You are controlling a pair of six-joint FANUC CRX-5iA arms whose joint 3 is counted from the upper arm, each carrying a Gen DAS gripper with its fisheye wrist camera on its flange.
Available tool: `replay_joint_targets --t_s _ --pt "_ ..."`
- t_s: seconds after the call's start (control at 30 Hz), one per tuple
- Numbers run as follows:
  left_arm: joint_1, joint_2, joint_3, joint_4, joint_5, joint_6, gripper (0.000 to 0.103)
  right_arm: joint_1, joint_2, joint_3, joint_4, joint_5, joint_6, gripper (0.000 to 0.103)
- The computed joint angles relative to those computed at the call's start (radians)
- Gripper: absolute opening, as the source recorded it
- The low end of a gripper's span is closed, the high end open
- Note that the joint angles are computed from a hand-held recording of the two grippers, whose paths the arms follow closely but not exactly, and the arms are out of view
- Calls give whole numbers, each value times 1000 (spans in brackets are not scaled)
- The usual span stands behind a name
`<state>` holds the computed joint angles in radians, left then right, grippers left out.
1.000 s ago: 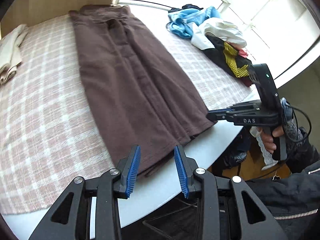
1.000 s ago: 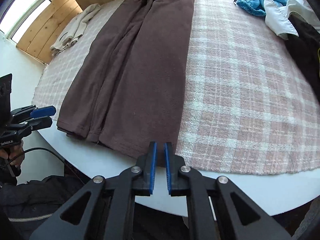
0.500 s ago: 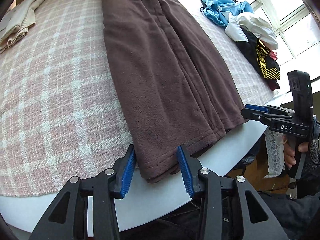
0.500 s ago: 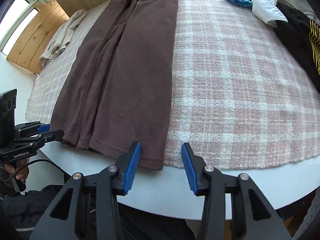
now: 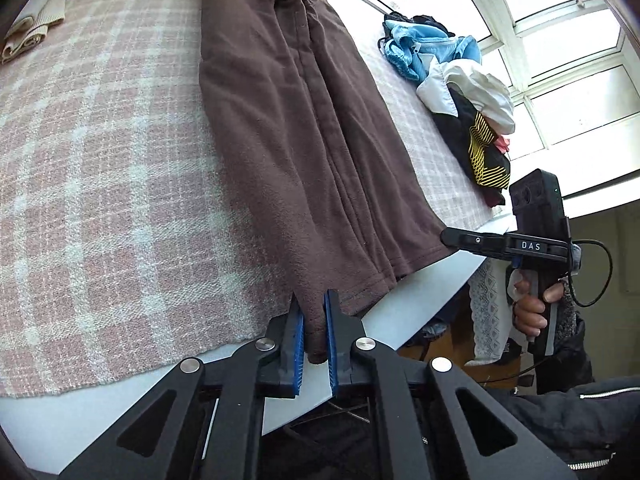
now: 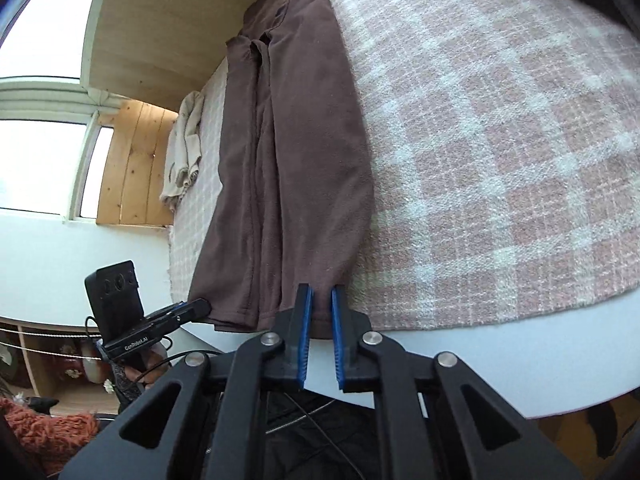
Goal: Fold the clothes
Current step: 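Lift the hem with both tools and fold it toward the collar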
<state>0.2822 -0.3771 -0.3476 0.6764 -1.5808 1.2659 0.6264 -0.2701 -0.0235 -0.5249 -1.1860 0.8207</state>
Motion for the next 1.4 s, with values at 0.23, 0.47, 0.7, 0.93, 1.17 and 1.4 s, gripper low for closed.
replay_joint_targets --t_s 0.23,0.47,0.7,0.93,1.17,1.4 --pt "47 87 121 124 -8 -26 8 -89 77 140 -95 63 34 8" --pt "39 251 279 176 92 -43 8 -186 286 361 -160 77 105 7" --pt "-1 466 419 120 186 5 8 -248 551 580 -160 2 77 6" --pt "-8 651 512 87 122 88 9 -282 714 770 -151 -141 72 29" --pt "13 615 551 80 90 55 15 -219 637 762 -24 -115 266 34" --pt "19 559 555 40 136 6 61 -53 618 744 138 -188 473 32"
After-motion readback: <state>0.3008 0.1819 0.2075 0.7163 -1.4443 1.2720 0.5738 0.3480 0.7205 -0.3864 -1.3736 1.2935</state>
